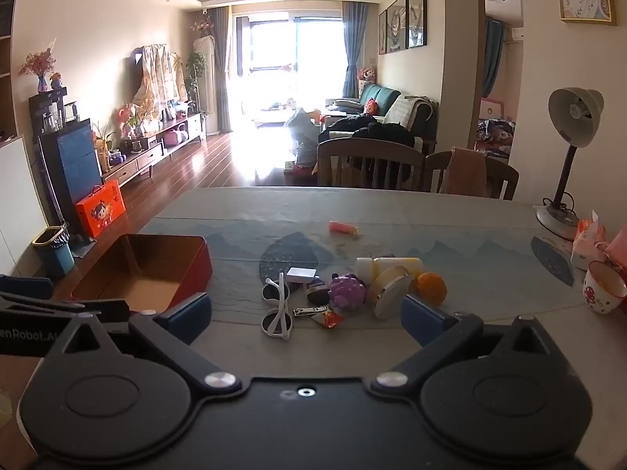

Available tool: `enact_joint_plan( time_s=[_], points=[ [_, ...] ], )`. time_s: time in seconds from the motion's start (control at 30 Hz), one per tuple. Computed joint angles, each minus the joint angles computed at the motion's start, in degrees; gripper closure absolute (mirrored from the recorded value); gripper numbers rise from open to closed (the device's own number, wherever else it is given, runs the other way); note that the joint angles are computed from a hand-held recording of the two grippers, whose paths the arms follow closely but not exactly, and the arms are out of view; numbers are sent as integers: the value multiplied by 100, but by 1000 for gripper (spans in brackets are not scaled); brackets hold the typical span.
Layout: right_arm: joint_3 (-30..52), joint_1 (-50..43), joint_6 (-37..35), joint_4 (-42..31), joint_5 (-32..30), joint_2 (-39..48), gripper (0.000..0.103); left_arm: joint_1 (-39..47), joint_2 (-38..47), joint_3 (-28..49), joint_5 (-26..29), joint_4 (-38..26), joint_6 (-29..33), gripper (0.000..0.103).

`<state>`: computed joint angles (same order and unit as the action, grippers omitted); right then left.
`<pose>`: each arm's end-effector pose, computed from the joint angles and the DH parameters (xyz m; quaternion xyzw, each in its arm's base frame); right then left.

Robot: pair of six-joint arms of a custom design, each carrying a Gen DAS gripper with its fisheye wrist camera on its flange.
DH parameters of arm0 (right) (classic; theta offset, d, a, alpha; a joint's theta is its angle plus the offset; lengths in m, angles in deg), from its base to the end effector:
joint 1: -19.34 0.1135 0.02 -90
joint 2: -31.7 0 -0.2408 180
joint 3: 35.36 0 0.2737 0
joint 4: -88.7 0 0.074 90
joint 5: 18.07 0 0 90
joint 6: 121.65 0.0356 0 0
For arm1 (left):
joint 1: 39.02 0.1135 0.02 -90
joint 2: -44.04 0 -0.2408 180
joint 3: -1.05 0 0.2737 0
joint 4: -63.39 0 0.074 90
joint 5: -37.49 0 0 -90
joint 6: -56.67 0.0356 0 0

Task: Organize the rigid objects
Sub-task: 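Move both tools toward the cluttered objects on the table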

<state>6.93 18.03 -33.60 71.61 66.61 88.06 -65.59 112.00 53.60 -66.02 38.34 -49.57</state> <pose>0.2458 -0.0023 0.1908 -0.0277 0.8700 0.0265 0.4916 0.2507 -0.1161 0.1935 0.0321 0.9025 -0.0524 0.4263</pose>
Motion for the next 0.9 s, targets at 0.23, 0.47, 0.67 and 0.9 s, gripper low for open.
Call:
enact_joint_plan(
  time_s=[0.23, 0.47, 0.67, 0.9],
  points=[
    [-13, 19, 14, -38, 121, -60, 0, 86, 110, 19, 141, 78, -114, 0],
    [-184, 18, 93, -45, 76, -271, 0, 210, -52, 8, 404, -68, -220, 0],
    [-36, -192, 69, -115, -110, -183, 0, 155, 20, 59, 401, -80, -277, 0],
    [-67, -178, 117, -99, -51, -203, 0, 106, 42, 38, 376, -47, -242, 0]
  ],
)
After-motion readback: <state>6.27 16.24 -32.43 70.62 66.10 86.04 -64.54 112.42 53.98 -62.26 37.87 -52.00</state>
